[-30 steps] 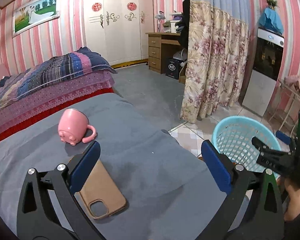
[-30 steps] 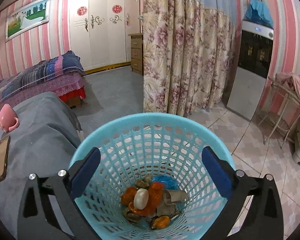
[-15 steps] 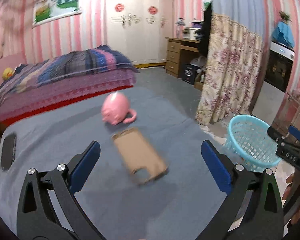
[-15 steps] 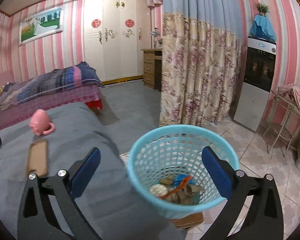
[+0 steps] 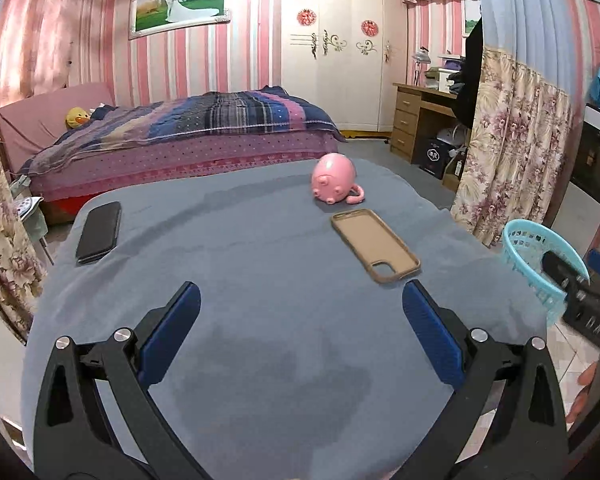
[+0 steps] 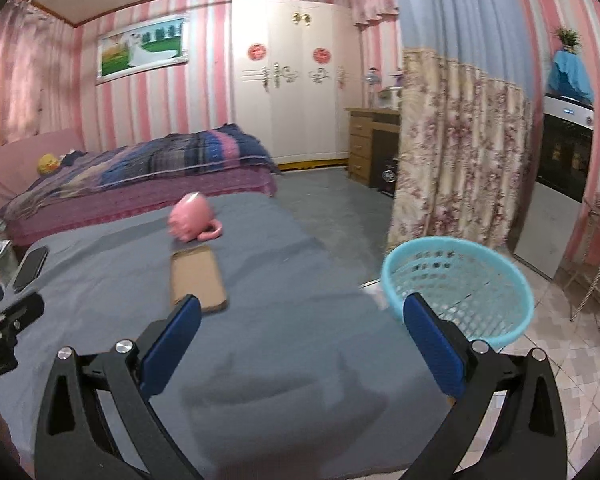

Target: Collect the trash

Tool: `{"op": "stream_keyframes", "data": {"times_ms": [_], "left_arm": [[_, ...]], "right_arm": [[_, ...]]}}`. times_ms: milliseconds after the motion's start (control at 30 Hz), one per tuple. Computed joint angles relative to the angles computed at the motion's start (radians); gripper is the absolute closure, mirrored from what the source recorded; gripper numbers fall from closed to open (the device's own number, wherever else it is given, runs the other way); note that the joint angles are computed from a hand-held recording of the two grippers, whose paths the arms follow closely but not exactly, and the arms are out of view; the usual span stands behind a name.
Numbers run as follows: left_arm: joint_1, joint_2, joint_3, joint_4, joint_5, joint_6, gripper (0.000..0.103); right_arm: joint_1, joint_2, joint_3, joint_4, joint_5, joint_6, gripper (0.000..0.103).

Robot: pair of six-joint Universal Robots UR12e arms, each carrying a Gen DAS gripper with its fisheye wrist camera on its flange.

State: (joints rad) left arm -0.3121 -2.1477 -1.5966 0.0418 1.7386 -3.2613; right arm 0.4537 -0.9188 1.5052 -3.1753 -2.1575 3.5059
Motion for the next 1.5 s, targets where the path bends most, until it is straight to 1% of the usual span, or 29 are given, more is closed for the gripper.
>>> {"op": "stream_keyframes", "data": {"times_ms": [67,133,233,333,400,467,600,700,833,900,1000,1100,1233,1333,1500], "left_arm": [[0.003,0.008,-0.019,0.011,0.007,0.0,0.005],[0.01,0.015,-0.039,0.022,-0.003,-0.013,0.005],[0.016,0.024,-0.061,0.029,-0.014,-0.021,0.005],[0.011,0.025,-0.077,0.056,0.018,0.006,0.005],[0.004,0.02,-0.08,0.081,0.051,0.022,0.005],[0.001,0.016,-0.074,0.082,0.072,0.024,0.005],[0.014,0.015,-0.07,0.08,0.031,0.01,0.005],[0.016,0.008,-0.059,0.061,0.032,0.016,0.005],[0.024,0.008,-0.057,0.055,-0.005,-0.004,0.005],[0.018,0.005,-0.054,0.059,0.007,0.006,0.005],[0.005,-0.004,-0.047,0.062,0.045,0.044,0.005],[-0.001,-0.008,-0.043,0.065,0.062,0.062,0.005],[0.0,-0.006,-0.042,0.055,0.054,0.057,0.005],[0.0,-0.006,-0.043,0.054,0.053,0.057,0.005],[0.0,-0.006,-0.043,0.05,0.051,0.061,0.005]], "right_arm": [[0.012,0.007,0.0,0.0,0.007,-0.012,0.004],[0.019,0.011,-0.001,0.006,0.022,-0.02,0.004],[0.033,0.019,-0.001,-0.008,0.014,-0.051,0.004],[0.04,0.025,-0.005,-0.013,0.013,-0.071,0.004],[0.038,0.029,-0.008,-0.016,0.015,-0.072,0.004],[0.038,0.03,-0.007,-0.013,0.017,-0.06,0.004],[0.038,0.029,-0.014,0.017,0.025,-0.03,0.004],[0.038,0.029,-0.017,0.013,0.029,-0.046,0.004],[0.038,0.03,-0.017,-0.007,0.031,-0.058,0.004],[0.037,0.03,-0.018,-0.01,0.033,-0.058,0.004],[0.037,0.031,-0.02,-0.012,0.044,-0.064,0.004],[0.039,0.032,-0.023,-0.009,0.045,-0.065,0.004],[0.041,0.035,-0.026,-0.026,0.044,-0.075,0.004],[0.045,0.041,-0.037,-0.015,0.031,-0.09,0.004],[0.043,0.043,-0.041,-0.014,0.041,-0.095,0.004]]}}
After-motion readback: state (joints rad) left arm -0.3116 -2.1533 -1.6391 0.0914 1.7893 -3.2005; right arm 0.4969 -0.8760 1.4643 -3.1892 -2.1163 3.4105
